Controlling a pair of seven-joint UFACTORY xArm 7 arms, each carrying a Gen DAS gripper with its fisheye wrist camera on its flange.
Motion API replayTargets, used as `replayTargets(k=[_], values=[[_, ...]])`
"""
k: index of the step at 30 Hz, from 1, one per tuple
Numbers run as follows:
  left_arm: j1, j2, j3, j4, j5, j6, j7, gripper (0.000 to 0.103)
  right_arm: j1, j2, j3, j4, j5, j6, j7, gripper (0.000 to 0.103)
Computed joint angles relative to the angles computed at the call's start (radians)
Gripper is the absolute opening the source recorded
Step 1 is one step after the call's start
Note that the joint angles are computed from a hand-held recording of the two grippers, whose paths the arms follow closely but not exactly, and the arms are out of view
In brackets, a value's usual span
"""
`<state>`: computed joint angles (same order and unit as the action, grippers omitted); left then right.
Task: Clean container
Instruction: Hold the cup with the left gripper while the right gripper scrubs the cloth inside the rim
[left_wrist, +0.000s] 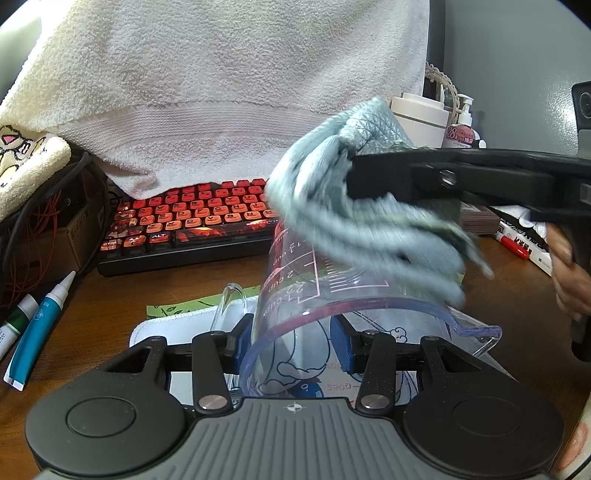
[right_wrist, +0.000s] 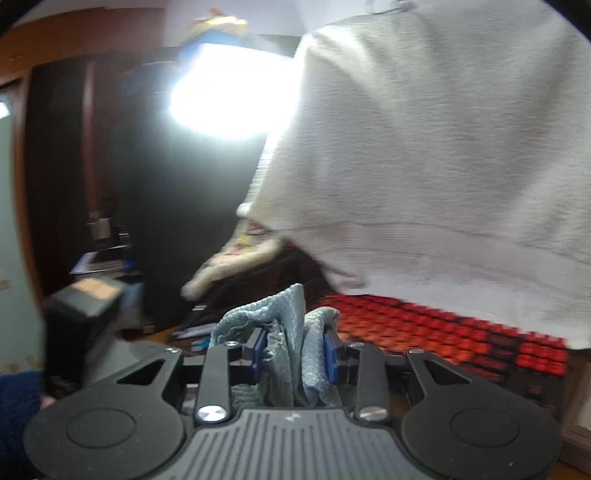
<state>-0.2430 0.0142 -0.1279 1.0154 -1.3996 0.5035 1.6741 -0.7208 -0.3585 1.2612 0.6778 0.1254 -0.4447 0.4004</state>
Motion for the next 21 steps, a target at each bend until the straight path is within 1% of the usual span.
replayTargets(k=[1, 3, 6, 7, 9, 11, 13, 16, 18, 21], values=[[-0.001, -0.001, -0.001, -0.001, -0.001, -0.001, 0.0, 0.044, 0.025, 0.035, -0.019, 0.001, -0.031, -0.016, -0.012, 0.03], [-0.002, -0.002, -0.001, -0.002, -0.001, -0.003, -0.001, 0.044, 0.076, 0.079, -0.053, 0.007, -0.057, -0.025, -0.053, 0.03], [-0.001, -0.001, 0.0, -0.001, 0.0, -0.002, 0.0, 0.044, 0.094, 0.086, -0.059, 0.012, -0.029, -0.014, -0.094, 0.03], [-0.001, -0.002, 0.0, -0.001, 0.0, -0.001, -0.001, 0.044, 0.088, 0.079, -0.052, 0.011, -0.003, -0.01, -0.1, 0.03], [-0.002, -0.003, -0.001, -0.003, -0.001, -0.002, 0.0, 0.044, 0.028, 0.028, 0.006, 0.012, 0.076, 0.008, -0.108, 0.03], [-0.002, -0.003, 0.0, -0.003, -0.001, -0.002, 0.0, 0.044, -0.022, -0.043, 0.034, 0.007, 0.112, 0.033, -0.061, 0.03], [-0.002, -0.003, 0.0, -0.003, -0.001, -0.001, 0.001, 0.044, -0.037, -0.08, 0.031, -0.004, 0.122, 0.044, -0.016, 0.03], [-0.001, -0.002, 0.001, -0.002, 0.0, 0.0, -0.001, 0.044, -0.037, -0.095, 0.022, -0.013, 0.091, 0.042, 0.023, 0.03], [-0.002, -0.006, -0.001, -0.006, -0.003, -0.003, 0.002, 0.044, -0.036, -0.088, 0.016, -0.01, 0.047, 0.038, 0.031, 0.03], [-0.003, -0.007, 0.0, -0.006, -0.002, -0.002, 0.001, 0.044, 0.012, -0.007, -0.021, -0.007, -0.049, -0.005, 0.016, 0.03]])
